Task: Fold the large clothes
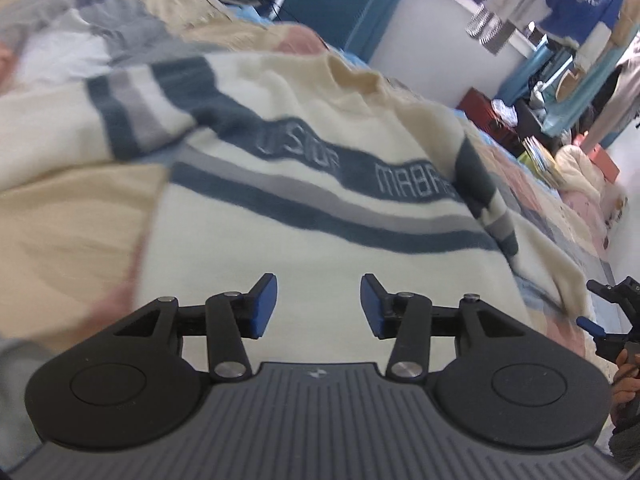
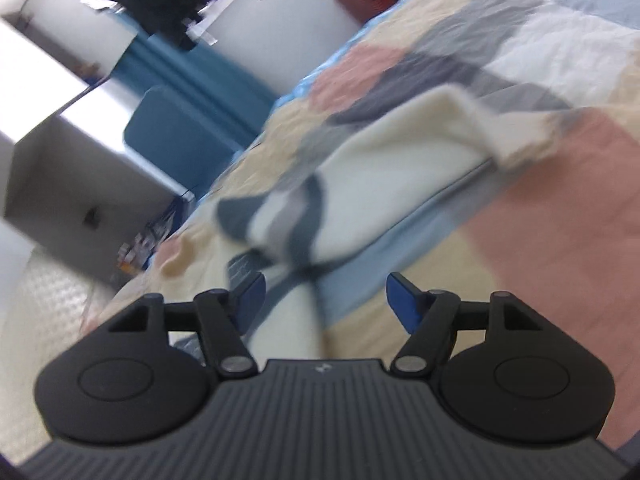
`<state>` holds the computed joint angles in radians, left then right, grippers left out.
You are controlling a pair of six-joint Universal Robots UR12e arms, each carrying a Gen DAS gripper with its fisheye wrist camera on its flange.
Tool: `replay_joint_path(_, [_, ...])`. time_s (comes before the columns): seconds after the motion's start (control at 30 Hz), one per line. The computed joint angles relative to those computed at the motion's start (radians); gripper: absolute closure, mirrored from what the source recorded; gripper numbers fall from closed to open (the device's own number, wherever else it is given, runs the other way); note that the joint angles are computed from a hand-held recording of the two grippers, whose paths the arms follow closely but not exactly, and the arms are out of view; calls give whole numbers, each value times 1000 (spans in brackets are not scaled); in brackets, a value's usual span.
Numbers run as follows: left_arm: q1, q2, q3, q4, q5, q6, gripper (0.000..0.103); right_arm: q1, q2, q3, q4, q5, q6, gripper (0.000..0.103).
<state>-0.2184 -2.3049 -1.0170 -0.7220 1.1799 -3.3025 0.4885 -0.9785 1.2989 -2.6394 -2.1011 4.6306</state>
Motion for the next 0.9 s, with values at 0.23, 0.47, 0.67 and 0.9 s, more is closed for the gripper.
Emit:
replay_joint_path(0.23, [-33, -78, 56, 0, 37, 30, 51, -40, 3, 84, 48, -56, 41, 36])
replay_joint_path(0.47, [-42, -117, 87, 61, 88, 68, 51, -73, 30, 142, -103, -230, 30, 50])
replay_joint_path(0.67, [-52, -139, 114, 73, 94, 91, 51, -113, 48, 146, -182, -282, -40, 54])
replay_joint_path(0.9, [-57, -155, 136, 75, 109, 101, 51, -150, 36, 145, -244, -332, -158, 92])
